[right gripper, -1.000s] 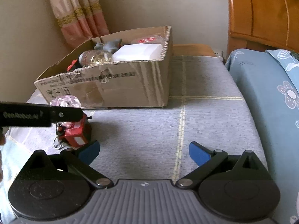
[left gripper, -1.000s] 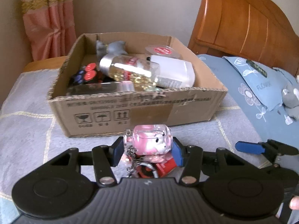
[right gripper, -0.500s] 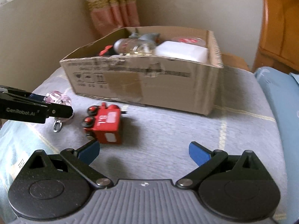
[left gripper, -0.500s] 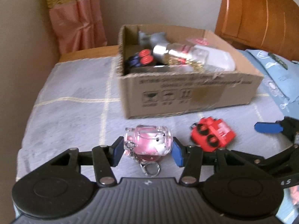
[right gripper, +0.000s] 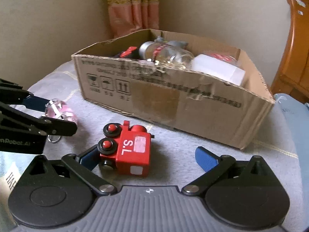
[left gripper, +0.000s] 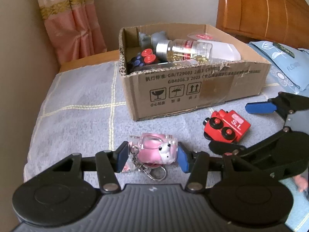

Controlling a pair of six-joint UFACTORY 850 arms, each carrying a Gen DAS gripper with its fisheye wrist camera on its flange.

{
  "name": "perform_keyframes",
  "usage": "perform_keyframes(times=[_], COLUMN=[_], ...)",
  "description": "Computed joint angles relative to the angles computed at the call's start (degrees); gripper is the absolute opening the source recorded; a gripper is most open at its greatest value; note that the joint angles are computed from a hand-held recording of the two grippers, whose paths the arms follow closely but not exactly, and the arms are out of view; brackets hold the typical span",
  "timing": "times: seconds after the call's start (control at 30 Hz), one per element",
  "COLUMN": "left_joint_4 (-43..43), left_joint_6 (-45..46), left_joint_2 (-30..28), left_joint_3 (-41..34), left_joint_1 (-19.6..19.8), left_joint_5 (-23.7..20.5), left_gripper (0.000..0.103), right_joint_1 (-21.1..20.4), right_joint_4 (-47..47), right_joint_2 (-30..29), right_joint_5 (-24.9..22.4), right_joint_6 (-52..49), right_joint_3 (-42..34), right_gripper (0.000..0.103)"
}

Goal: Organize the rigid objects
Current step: 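Lift pink keychain with left tool while right tool grasps red S.L cube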

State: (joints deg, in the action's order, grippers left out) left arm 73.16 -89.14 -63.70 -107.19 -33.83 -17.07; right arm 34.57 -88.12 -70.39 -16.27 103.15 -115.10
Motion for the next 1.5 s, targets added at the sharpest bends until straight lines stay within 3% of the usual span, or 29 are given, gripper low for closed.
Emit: perform_keyframes(times=[0.2, 0.53, 0.6, 0.7, 1.0, 1.13, 1.27, 1.4, 1.5], left_joint_4=[-2.1, -3.9, -3.6, -3.2, -4.0, -3.3, -3.4, -3.1, -2.5], left_joint_6=[3.2, 4.1, 3.7, 3.1, 3.9, 3.2, 3.3, 2.8, 2.4], left_joint_2=[-0.8, -1.2, -1.0, -0.9, -0.9, -0.7, -0.8, -0.5, -0.1], left_joint_3=[-1.1, -1.7, -1.4, -1.1, -1.1, -0.7, -0.9, -0.6, -0.1], left_joint_1=[0.0, -0.3, -0.3, -0.2, -0.2, -0.1, 0.0, 0.1, 0.2], left_joint_5=[-0.5, -1.2, -1.3, -1.4, -1.5, -1.2, -1.1, -0.3, 0.3], left_gripper=[0.054, 0.06, 0.06, 0.06, 0.061, 0.061, 0.061, 0.06, 0.053], right_joint_1=[-0.9, -1.6, -1.4, -1.2, -0.4, -0.3, -0.6, -0.3, -0.3], right_joint_4=[-12.0, -7.9, -4.9, -12.7, -2.6, -1.2, -5.0, -3.2, -2.0], right_joint_2=[3.3, 4.9, 4.7, 6.0, 0.2, 0.5, 1.7, 1.1, 1.1], right_joint_5=[-2.6, -6.0, -5.4, -1.9, -3.7, -5.8, -4.5, -4.1, -3.3], right_joint_6=[14.4, 14.8, 12.0, 18.5, 8.9, 6.9, 10.7, 6.9, 4.4], right_joint_3=[6.8, 9.8, 9.1, 11.0, 0.9, 1.2, 3.0, 1.8, 1.3], right_gripper=[0.103, 0.103, 0.103, 0.103, 0.103, 0.093, 0.084, 0.072, 0.065])
